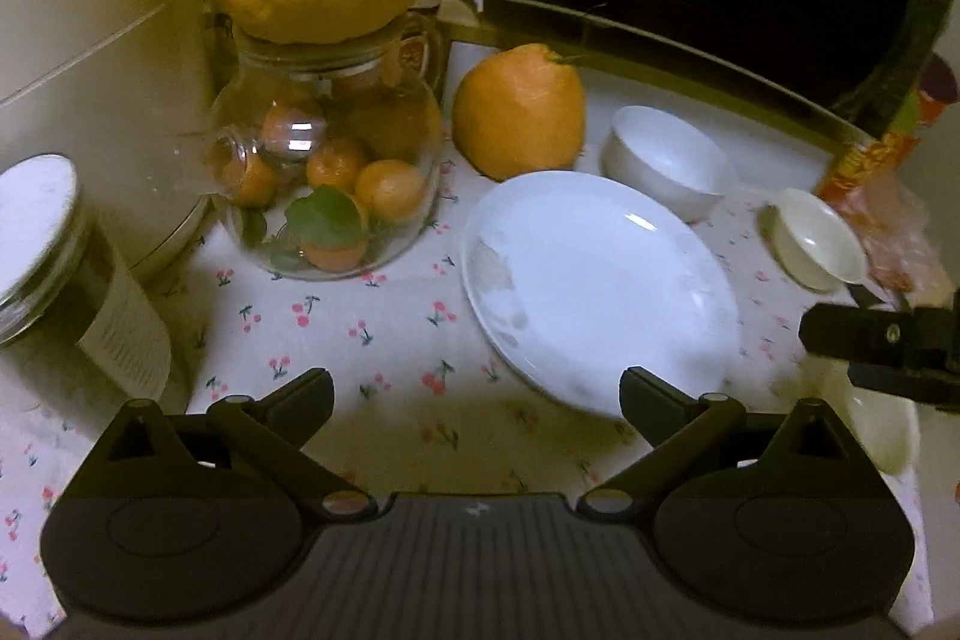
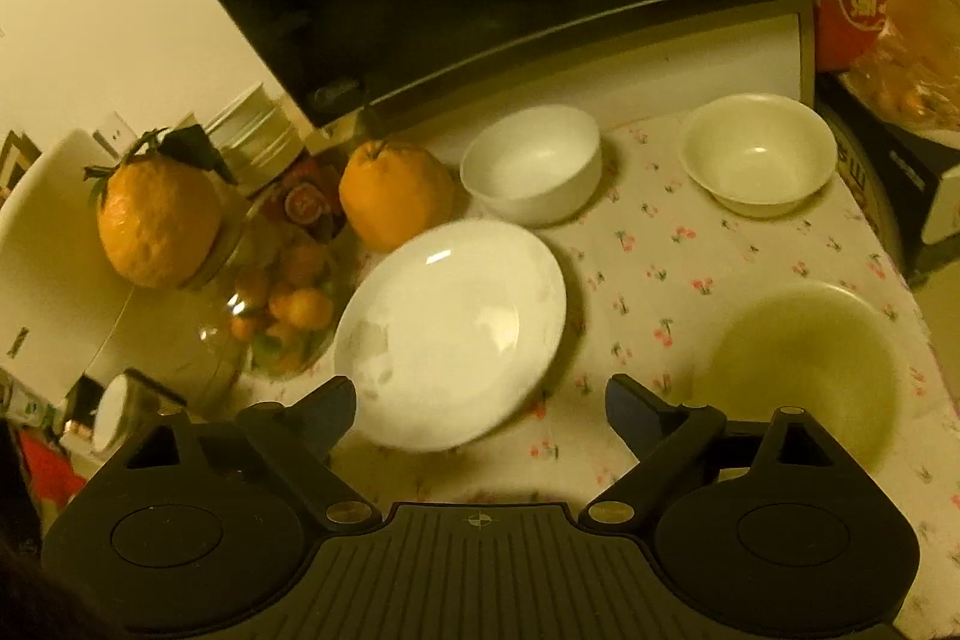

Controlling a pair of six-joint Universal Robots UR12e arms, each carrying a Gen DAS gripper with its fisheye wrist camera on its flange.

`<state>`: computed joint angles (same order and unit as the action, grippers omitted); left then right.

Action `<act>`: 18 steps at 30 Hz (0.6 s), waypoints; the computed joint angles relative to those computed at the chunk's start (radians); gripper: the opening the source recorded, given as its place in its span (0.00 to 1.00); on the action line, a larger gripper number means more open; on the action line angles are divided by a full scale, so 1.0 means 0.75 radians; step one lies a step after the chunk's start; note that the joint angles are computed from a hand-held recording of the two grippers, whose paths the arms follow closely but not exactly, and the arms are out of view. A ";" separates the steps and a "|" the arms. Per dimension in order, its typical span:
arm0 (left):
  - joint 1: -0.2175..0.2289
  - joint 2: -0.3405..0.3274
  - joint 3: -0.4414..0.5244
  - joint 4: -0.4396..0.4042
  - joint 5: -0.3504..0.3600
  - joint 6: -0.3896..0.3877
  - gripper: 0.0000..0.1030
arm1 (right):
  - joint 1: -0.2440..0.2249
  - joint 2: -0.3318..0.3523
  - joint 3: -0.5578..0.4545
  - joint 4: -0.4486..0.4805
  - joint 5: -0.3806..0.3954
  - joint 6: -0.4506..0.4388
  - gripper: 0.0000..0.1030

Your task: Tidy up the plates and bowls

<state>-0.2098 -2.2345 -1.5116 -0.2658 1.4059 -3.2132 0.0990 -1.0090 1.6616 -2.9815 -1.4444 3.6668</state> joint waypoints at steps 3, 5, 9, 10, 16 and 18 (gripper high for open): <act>-0.002 -0.029 0.012 0.069 0.008 -0.039 0.96 | -0.001 0.038 -0.025 -0.041 -0.012 -0.002 0.89; 0.001 -0.045 0.017 0.108 -0.011 -0.041 0.94 | -0.006 0.061 -0.041 -0.071 0.010 0.005 0.89; 0.010 -0.075 0.028 0.180 -0.068 -0.073 0.87 | -0.005 0.101 -0.069 -0.107 0.015 -0.011 0.89; 0.012 -0.081 0.030 0.191 -0.086 -0.082 0.85 | -0.003 0.110 -0.077 -0.105 -0.002 -0.011 0.89; 0.025 -0.101 0.037 0.217 -0.184 -0.134 0.52 | -0.009 0.153 -0.100 -0.119 -0.016 0.081 0.88; 0.022 -0.103 0.038 0.219 -0.171 -0.115 0.41 | -0.010 0.165 -0.104 -0.142 -0.011 0.094 0.84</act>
